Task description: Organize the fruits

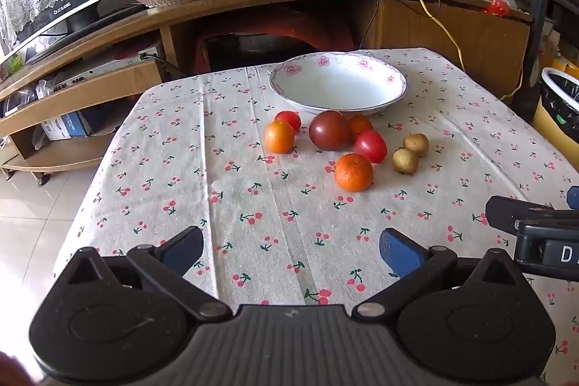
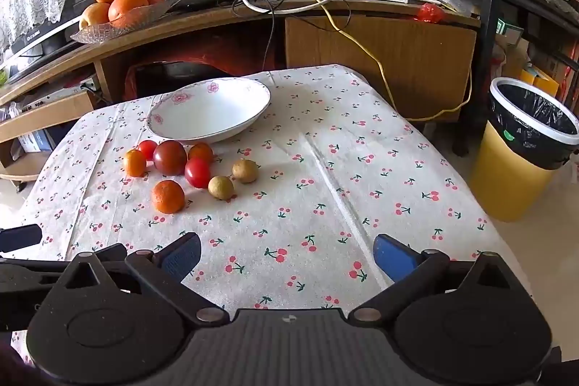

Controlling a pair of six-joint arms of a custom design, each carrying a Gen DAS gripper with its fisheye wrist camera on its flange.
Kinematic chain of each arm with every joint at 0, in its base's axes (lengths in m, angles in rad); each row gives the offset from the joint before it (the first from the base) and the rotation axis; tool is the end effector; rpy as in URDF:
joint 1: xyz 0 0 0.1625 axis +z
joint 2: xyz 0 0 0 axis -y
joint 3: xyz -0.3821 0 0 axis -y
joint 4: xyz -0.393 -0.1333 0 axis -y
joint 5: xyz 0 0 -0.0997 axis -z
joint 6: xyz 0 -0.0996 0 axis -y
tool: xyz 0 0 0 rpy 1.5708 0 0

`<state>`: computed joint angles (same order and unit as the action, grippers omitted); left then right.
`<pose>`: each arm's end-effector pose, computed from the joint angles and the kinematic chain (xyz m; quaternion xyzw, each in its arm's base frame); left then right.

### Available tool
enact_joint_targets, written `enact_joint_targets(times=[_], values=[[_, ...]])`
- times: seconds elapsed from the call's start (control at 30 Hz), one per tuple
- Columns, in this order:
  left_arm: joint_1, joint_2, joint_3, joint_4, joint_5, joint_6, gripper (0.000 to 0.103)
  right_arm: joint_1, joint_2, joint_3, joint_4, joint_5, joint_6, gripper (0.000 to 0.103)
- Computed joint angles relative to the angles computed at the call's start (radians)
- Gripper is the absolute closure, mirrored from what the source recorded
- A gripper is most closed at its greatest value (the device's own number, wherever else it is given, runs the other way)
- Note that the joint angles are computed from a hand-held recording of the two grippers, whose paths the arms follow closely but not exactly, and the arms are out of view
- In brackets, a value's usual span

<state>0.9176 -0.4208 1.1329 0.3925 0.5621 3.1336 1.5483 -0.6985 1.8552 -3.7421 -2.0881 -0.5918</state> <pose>-0.1803 -0.5937 -0.0304 0.1642 0.8433 -0.3439 0.3791 0.0710 -0.5786 0.0874 0.1180 -0.8459 0.3801 0.3551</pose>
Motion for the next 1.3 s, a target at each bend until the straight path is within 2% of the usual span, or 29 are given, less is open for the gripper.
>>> enact_joint_targets(times=[0.1,0.13,0.5,1.07,1.3], values=[[-0.002,-0.004,0.004,0.003,-0.002,-0.009,0.000,-0.005,-0.009,0.005,0.014,0.001,0.007,0.009],[-0.004,0.001,0.002,0.003,-0.007,-0.012,0.000,0.009,0.012,-0.005,-0.016,-0.025,-0.031,0.010],[-0.003,-0.007,0.013,-0.020,-0.007,0.021,0.000,0.010,0.010,-0.017,0.034,-0.036,-0.013,0.014],[0.000,-0.023,0.033,-0.060,-0.013,0.054,0.000,0.006,0.011,-0.019,0.054,-0.015,-0.027,0.020],[0.005,-0.018,0.025,-0.070,-0.014,0.089,0.000,0.004,0.009,-0.020,0.080,-0.004,-0.021,0.026]])
